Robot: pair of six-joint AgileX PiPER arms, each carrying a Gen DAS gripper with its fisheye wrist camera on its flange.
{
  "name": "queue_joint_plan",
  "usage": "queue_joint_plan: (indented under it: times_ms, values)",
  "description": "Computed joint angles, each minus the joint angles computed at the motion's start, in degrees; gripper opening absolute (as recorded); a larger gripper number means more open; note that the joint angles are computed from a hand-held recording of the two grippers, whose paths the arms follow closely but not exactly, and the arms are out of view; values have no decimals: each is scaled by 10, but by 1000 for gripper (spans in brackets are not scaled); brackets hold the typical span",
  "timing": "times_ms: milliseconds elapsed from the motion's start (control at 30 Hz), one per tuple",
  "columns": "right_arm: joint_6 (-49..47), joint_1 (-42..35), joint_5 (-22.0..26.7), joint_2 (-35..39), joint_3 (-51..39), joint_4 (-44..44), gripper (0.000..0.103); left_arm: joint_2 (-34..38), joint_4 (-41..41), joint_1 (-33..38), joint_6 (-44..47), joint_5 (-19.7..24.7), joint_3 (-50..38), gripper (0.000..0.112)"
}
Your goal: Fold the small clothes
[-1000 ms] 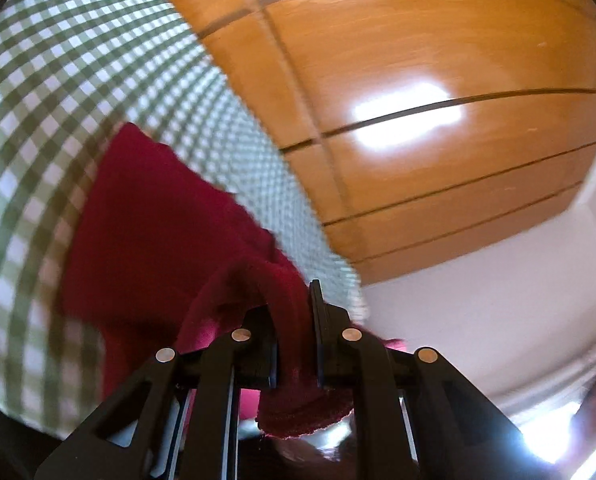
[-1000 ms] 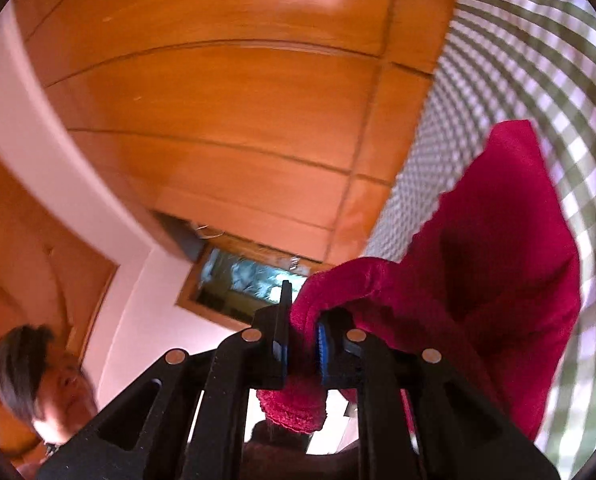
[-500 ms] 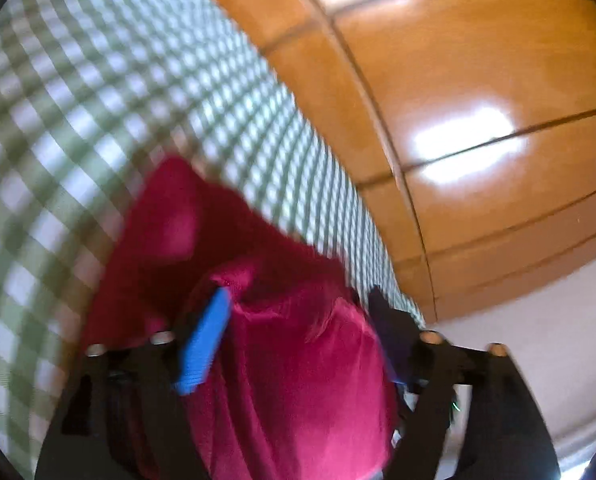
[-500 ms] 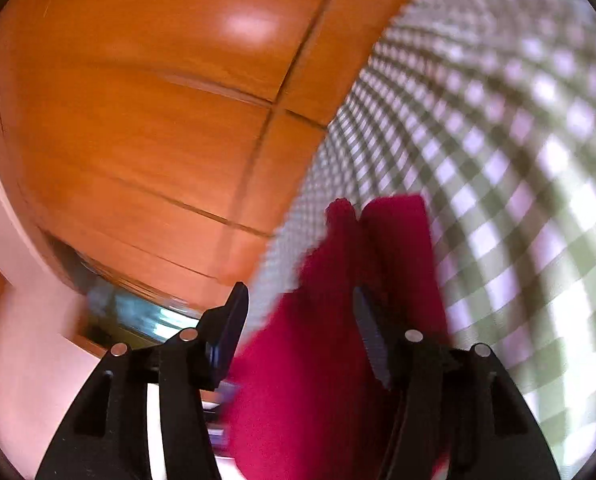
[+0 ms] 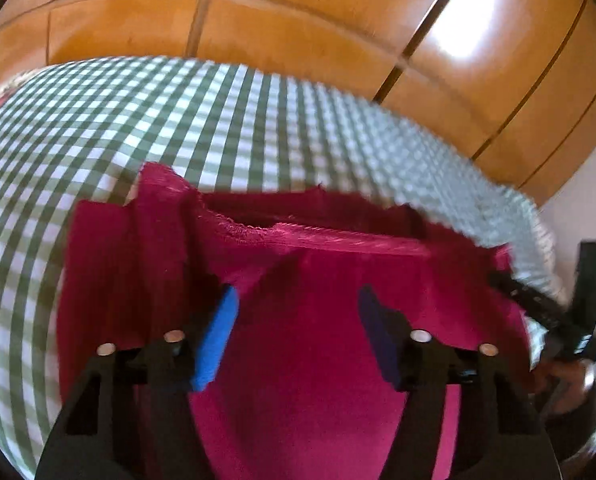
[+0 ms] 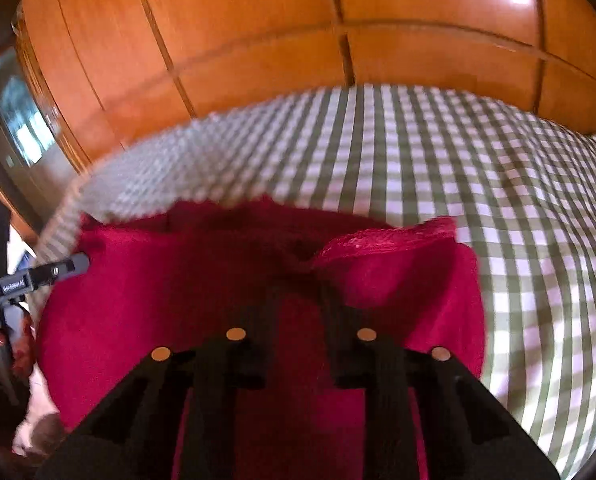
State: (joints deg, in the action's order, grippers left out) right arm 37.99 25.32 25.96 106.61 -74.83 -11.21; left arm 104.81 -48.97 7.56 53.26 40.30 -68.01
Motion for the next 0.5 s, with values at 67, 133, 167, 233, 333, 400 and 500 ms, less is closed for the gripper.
queue_joint_plan:
  times_ms: [67,133,167,233,333,400,500]
  values:
    - [-6,-9,13,28,-19,-3,10,16,42,-22,-35,-34,-13,55]
    - [24,-16,10,54,-38,-41,9,28,58,-28,-38,-59,-19,54]
    - [38,-19,7,64,-45,-51,8,36,47,-29,-21,-75,-23,54]
    - [68,-26,-22,78,-39,-70,5,46,22,-40,6,-111,-21,54]
    - [89,-34,-54,80,-26,-77,5,74,-48,-37,84,-129,-23,54]
    - [108,-36,-77,76,-9,-94,5,80,-71,-29,103,-118,-30,54]
    - [114,-35,-83,73,-6,-96,5,86,-159,2,178,-64,-27,58]
